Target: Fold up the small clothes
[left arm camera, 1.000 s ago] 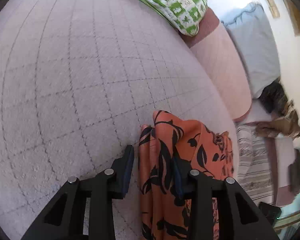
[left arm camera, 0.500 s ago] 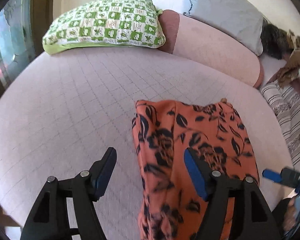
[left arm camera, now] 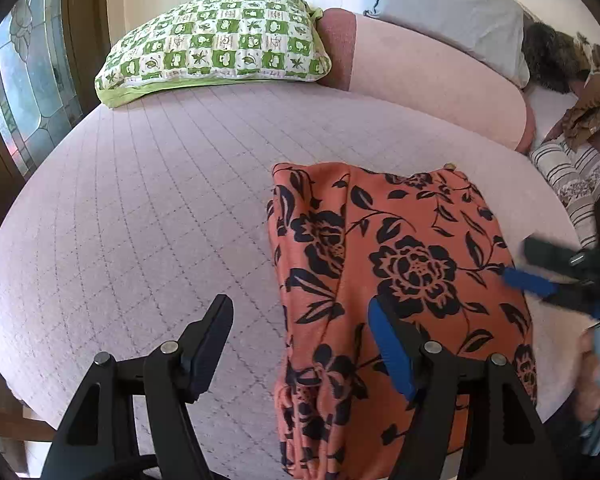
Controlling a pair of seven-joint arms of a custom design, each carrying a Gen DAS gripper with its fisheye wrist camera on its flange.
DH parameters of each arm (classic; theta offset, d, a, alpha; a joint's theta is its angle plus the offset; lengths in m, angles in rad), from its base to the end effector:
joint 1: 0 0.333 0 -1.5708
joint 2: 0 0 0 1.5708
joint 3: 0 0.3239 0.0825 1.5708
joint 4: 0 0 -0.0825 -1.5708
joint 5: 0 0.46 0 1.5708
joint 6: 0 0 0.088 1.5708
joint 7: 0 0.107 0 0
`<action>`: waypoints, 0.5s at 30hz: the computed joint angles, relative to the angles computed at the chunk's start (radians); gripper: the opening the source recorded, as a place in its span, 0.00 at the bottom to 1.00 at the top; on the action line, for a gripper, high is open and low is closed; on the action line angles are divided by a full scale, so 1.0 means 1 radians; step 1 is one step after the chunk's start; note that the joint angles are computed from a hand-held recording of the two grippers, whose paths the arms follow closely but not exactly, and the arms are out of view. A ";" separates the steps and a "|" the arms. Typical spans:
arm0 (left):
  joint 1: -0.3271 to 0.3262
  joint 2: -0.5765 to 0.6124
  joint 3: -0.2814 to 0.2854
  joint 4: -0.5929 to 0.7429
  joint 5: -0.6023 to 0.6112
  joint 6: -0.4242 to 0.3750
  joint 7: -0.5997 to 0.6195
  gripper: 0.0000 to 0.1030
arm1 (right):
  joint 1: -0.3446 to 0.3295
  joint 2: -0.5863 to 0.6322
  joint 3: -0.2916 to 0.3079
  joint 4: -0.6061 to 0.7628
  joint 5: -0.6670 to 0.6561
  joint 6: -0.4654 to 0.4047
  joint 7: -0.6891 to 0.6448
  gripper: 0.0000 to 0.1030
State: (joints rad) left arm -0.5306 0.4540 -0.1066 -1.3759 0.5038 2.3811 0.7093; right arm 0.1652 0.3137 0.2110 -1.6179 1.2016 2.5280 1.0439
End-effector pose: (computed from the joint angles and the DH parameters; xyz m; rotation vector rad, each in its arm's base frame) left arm 0.6661 -0.4661 0.5073 -1.8426 1.8819 -0.7233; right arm 0.7237 0.2563 0.4892 -1.4717 1.4178 0.3098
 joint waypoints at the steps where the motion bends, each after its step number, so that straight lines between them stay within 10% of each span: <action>1: 0.005 0.001 -0.004 -0.001 -0.008 0.003 0.008 0.69 | 0.000 -0.011 0.003 -0.005 0.010 0.017 -0.023 0.80; 7: 0.022 -0.006 -0.013 -0.026 -0.053 0.028 0.026 0.69 | 0.013 0.116 -0.024 0.114 -0.159 -0.004 0.173 0.86; 11: 0.055 -0.036 -0.028 -0.080 -0.118 0.106 0.045 0.69 | -0.068 0.033 0.046 0.035 0.008 0.009 -0.006 0.86; 15: 0.093 -0.035 -0.049 -0.101 -0.217 0.208 0.081 0.77 | -0.053 -0.017 -0.010 -0.031 -0.010 0.038 0.004 0.86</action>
